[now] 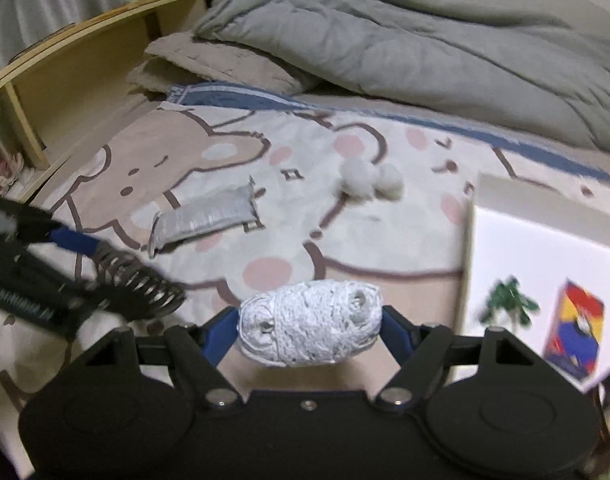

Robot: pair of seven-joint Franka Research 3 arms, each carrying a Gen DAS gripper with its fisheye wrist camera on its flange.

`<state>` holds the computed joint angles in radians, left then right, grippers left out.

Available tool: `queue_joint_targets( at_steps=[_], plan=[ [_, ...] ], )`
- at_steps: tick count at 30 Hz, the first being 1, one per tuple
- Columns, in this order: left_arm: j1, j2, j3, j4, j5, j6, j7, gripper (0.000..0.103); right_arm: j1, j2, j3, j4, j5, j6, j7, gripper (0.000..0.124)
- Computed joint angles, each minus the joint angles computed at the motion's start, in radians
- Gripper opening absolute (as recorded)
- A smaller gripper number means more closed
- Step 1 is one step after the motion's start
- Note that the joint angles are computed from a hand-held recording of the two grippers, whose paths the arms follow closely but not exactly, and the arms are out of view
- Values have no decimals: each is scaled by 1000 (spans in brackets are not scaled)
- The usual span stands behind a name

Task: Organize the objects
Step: 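Grasp the white knitted bundle with the right tool while the left tool grasps the dark claw clip, then lift the white bundle with the right tool while the left tool lifts the claw clip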

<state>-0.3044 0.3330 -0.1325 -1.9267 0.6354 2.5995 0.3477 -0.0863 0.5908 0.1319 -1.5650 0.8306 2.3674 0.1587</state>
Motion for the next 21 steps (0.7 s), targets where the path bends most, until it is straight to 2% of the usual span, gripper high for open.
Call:
queue_joint_targets(
  at_steps=[3,5,9,14,20,21],
  plan=[
    [29,5,-48,-11,-90,8,133,84,-2,-21,-22,-15,-29,-23,44,77],
    [31,44,-63,26,-136,-13,215,84,-6,-35,-26,-29,-34,-29,47,77],
    [-1,154,-45,164,-164,-95,292,84,-10,-47,-30,-37,-34,-39,55,77],
    [-45,255,9,301,-136,-119,265,85,-18,-42,-31,-17,-21,-50,67,77],
    [-61,311,37,368,-136,-128,197,87,-17,-6,-40,30,-46,-49,113,77],
    [-62,312,36,370,-140,-137,189,92,-17,0,-41,37,-52,-48,119,77]
  ],
)
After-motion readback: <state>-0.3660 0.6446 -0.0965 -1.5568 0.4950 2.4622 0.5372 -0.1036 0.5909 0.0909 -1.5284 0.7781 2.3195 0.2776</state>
